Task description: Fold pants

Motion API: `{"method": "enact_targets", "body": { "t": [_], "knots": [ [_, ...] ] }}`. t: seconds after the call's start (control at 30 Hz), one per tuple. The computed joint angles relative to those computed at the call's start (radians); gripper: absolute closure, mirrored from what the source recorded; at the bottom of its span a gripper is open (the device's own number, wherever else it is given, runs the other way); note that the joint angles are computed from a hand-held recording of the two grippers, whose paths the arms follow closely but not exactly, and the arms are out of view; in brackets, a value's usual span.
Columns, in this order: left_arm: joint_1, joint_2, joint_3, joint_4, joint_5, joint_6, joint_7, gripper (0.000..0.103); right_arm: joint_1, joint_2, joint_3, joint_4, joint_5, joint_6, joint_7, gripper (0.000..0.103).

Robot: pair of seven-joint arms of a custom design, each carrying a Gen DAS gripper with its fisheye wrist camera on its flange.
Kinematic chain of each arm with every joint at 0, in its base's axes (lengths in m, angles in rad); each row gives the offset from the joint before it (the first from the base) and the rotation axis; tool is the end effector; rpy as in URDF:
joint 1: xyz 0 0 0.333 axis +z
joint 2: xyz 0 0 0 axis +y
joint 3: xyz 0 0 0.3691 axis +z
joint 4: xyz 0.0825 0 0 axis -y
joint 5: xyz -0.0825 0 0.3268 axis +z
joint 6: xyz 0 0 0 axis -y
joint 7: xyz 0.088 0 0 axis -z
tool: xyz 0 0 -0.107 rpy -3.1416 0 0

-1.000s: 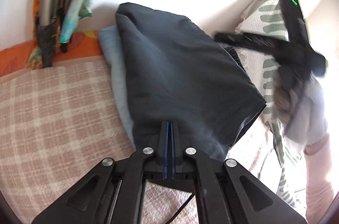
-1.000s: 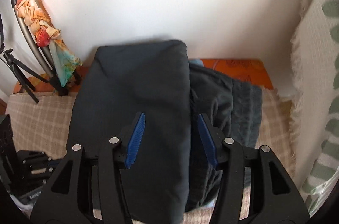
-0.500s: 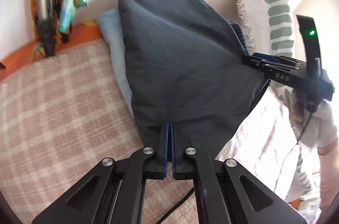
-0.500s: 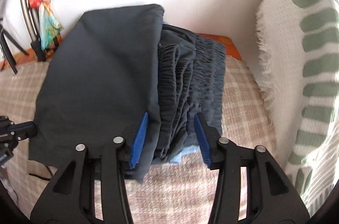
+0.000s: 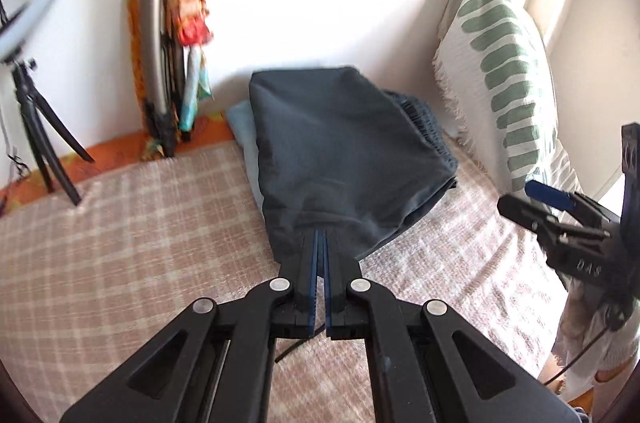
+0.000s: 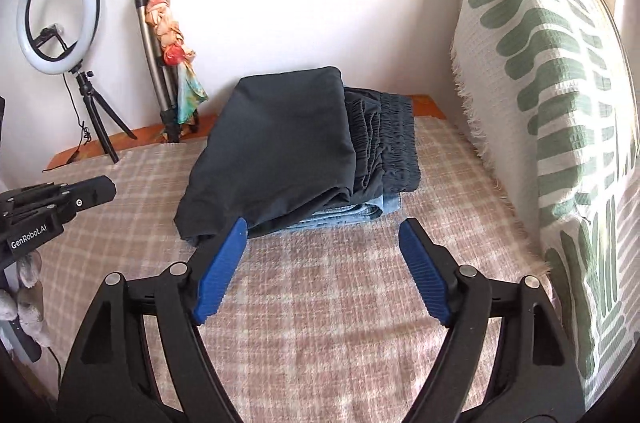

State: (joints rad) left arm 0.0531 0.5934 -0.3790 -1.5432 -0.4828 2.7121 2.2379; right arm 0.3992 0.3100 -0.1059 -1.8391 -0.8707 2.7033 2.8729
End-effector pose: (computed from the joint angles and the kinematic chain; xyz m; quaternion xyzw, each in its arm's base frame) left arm 0.7069 -0.1472 0.4600 -0.4801 0.7942 -0.3628 0.0850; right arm 0.5969 0.2164 0.4950 -0.5518 0.7426 -0.2873 0.2479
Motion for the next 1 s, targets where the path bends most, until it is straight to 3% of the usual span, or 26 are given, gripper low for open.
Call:
{"method": "enact_targets", "body": {
  "t": [0.07, 0.2, 0.27, 0.33, 0.4, 0.43, 0.53, 0.6, 0.67, 0.87, 1.0],
  "knots": [
    [0.029, -0.059, -0.037, -0.081, -0.041, 0.068, 0.051, 0.103, 0.025, -0.031, -0.011, -0.025, -0.051, -0.012, 0.053, 0.014],
    [0.075, -0.155, -0.105, -0.216, -0.132, 0.208, 0.155, 0.103, 0.055, -0.093, 0.013, -0.069, -0.178, -0.081, 0.183, 0.013],
    [0.104, -0.207, -0.144, -0.283, -0.194, 0.279, 0.212, 0.103, 0.052, -0.118, 0.038, -0.09, -0.215, -0.095, 0.236, 0.004],
    [0.057, -0.263, -0.09, -0.35, -0.182, 0.332, 0.159, 0.103, 0.05, -0.142, 0.06, -0.112, -0.279, -0.098, 0.313, 0.001],
    [0.026, -0.299, -0.044, -0.392, -0.15, 0.33, 0.097, 0.103, 0.055, -0.16, 0.091, -0.124, -0.323, -0.142, 0.365, 0.001],
    [0.052, -0.317, -0.07, -0.416, -0.175, 0.322, 0.117, 0.103, 0.054, -0.166, 0.106, -0.127, -0.339, -0.16, 0.383, 0.001],
    [0.158, -0.35, -0.21, -0.477, -0.391, 0.375, 0.344, 0.103, 0.056, -0.179, 0.143, -0.137, -0.368, -0.203, 0.411, 0.0],
    [0.184, -0.369, -0.251, -0.508, -0.498, 0.407, 0.452, 0.103, 0.058, -0.189, 0.16, -0.15, -0.38, -0.223, 0.444, 0.0],
    [0.213, -0.39, -0.275, -0.524, -0.602, 0.381, 0.538, 0.103, 0.057, -0.196, 0.17, -0.165, -0.403, -0.227, 0.495, 0.0],
    [0.249, -0.429, -0.28, -0.537, -0.918, 0.313, 0.816, 0.103, 0.063, -0.183, 0.191, -0.174, -0.438, -0.259, 0.535, 0.0],
    [0.223, -0.437, -0.238, -0.534, -1.008, 0.292, 0.916, 0.103, 0.067, -0.163, 0.191, -0.162, -0.454, -0.248, 0.521, 0.0]
  ]
}}
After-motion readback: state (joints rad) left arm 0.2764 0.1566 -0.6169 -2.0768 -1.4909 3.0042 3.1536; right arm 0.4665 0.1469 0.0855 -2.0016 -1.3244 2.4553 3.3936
